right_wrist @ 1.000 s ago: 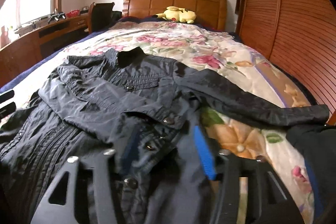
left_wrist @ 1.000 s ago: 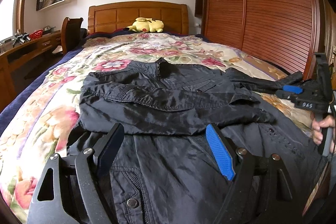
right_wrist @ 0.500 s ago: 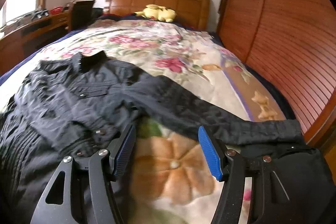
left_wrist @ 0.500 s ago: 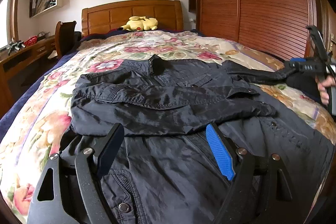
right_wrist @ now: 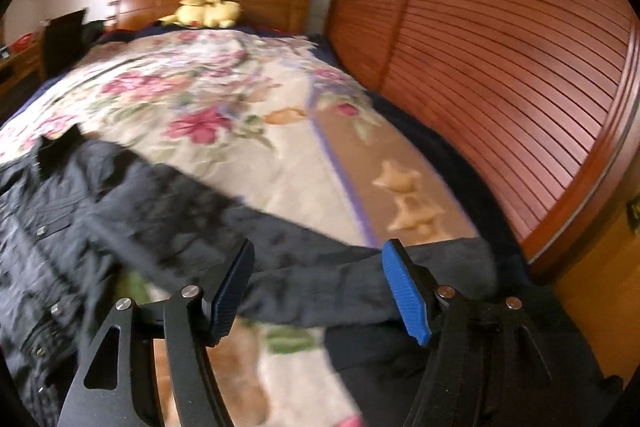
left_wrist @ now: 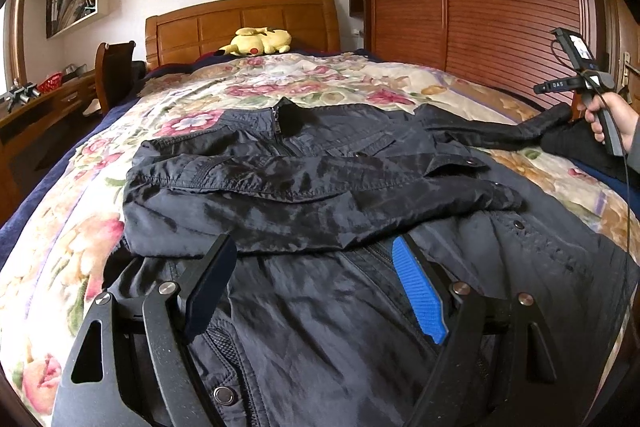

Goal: Fold large clothes
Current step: 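Move the right tool to the other sleeve cuff and close on it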

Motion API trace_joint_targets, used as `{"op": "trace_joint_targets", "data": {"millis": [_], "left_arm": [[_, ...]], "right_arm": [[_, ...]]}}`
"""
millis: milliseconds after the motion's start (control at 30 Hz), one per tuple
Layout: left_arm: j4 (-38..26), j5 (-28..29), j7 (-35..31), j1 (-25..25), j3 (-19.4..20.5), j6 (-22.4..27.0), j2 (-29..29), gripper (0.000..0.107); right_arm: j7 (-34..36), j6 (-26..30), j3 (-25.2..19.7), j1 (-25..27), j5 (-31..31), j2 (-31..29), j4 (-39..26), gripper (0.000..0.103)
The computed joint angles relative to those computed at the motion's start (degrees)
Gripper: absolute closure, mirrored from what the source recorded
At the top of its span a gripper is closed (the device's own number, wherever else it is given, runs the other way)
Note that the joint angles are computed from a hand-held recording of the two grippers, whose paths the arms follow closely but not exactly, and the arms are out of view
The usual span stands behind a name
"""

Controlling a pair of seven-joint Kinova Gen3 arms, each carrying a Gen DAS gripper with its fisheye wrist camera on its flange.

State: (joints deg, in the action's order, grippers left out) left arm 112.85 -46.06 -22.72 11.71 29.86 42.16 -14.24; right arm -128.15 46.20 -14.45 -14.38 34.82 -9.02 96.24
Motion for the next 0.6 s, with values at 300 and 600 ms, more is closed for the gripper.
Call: {"op": "trace_joint_targets", "data": {"millis": [300,600], "left_arm": [[0.13,2.45,-1.77,-0.18,-1.19,-1.39,-0.04,0.026],[0.24,2.47,-1.99,-0.52,-0.94,-1.51,0.1,0.026]], "right_arm": [[-3.52,9.28,3.74,-0.71,0.9,6.36,-7.5,0.034],[-6.08,14.21,7.09,-1.95,0.45,9.5,-10.84,0.034]]}}
